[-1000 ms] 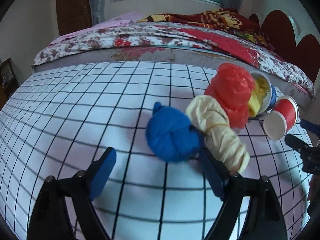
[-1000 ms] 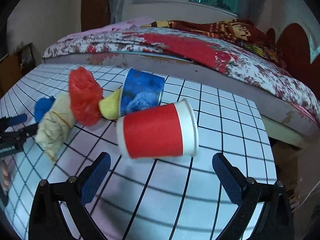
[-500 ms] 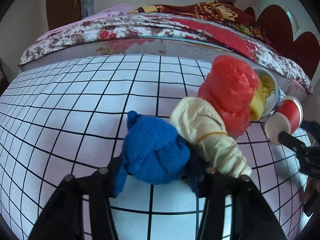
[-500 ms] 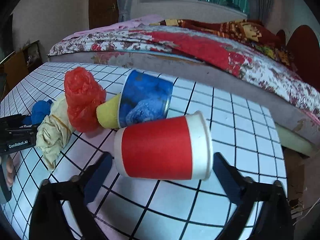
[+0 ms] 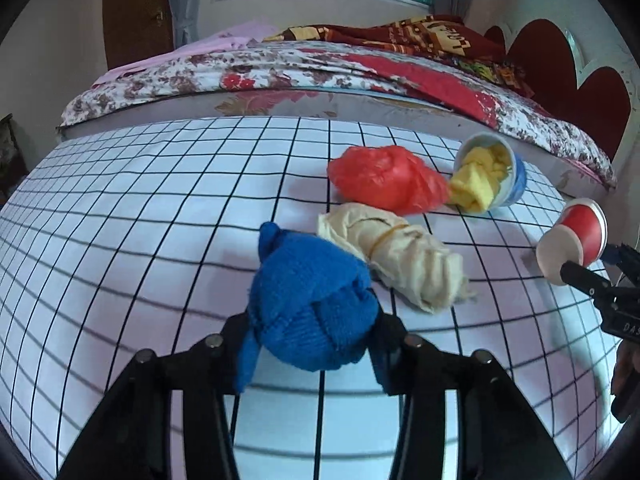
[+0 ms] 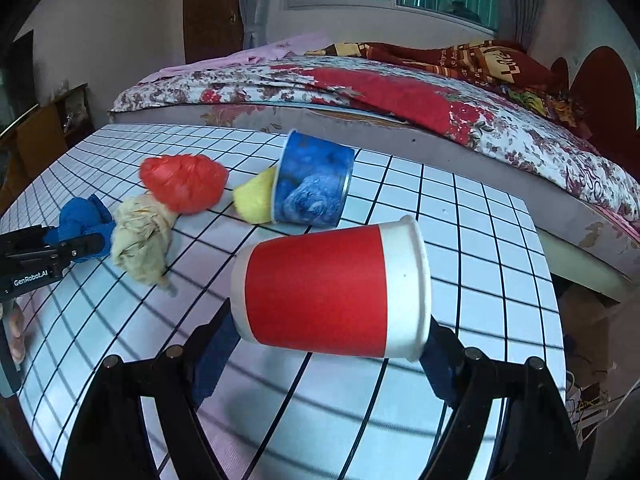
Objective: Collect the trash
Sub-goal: 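Lift the blue bundle and red cup and carry them over the bin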
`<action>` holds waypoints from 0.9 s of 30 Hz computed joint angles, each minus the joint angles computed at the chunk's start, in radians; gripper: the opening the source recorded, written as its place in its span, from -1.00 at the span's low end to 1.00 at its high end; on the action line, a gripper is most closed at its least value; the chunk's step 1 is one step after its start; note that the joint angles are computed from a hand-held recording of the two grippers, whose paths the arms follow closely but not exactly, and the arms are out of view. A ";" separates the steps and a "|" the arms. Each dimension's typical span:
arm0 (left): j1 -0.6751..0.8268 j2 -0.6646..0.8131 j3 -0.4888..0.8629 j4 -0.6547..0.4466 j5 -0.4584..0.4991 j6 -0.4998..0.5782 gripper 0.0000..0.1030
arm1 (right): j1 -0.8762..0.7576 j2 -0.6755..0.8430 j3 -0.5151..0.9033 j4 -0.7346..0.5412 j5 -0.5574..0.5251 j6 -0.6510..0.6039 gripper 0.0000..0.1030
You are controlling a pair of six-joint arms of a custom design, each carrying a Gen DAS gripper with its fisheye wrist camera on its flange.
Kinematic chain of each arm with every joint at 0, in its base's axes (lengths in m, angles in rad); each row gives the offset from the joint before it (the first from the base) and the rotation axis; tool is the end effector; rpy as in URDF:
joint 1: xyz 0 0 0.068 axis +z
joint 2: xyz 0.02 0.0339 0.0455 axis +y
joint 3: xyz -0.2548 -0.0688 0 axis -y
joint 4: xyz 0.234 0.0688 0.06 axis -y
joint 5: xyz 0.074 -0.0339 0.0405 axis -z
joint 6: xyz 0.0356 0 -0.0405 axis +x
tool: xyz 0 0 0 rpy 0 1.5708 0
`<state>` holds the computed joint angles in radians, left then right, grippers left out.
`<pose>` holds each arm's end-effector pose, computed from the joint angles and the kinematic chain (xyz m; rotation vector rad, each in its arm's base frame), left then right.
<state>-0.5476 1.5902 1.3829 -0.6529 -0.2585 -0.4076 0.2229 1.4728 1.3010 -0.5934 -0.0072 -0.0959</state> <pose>0.2925 -0.1677 0.2966 0.0523 2.3968 -0.1320 0.3071 0.0699 0.3103 -0.3745 2.3069 0.0716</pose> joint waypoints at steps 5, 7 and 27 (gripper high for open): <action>-0.049 -0.088 -0.062 -0.007 -0.049 -0.028 -0.11 | 0.015 -0.134 -0.073 -0.022 0.002 0.008 0.62; -0.082 -0.125 -0.087 -0.015 -0.071 -0.041 -0.13 | 0.024 -0.194 -0.106 -0.034 0.004 0.011 0.62; -0.631 -0.305 -0.136 -0.215 -0.429 -0.339 -0.15 | 0.166 -0.883 -0.268 -0.393 0.164 0.140 0.62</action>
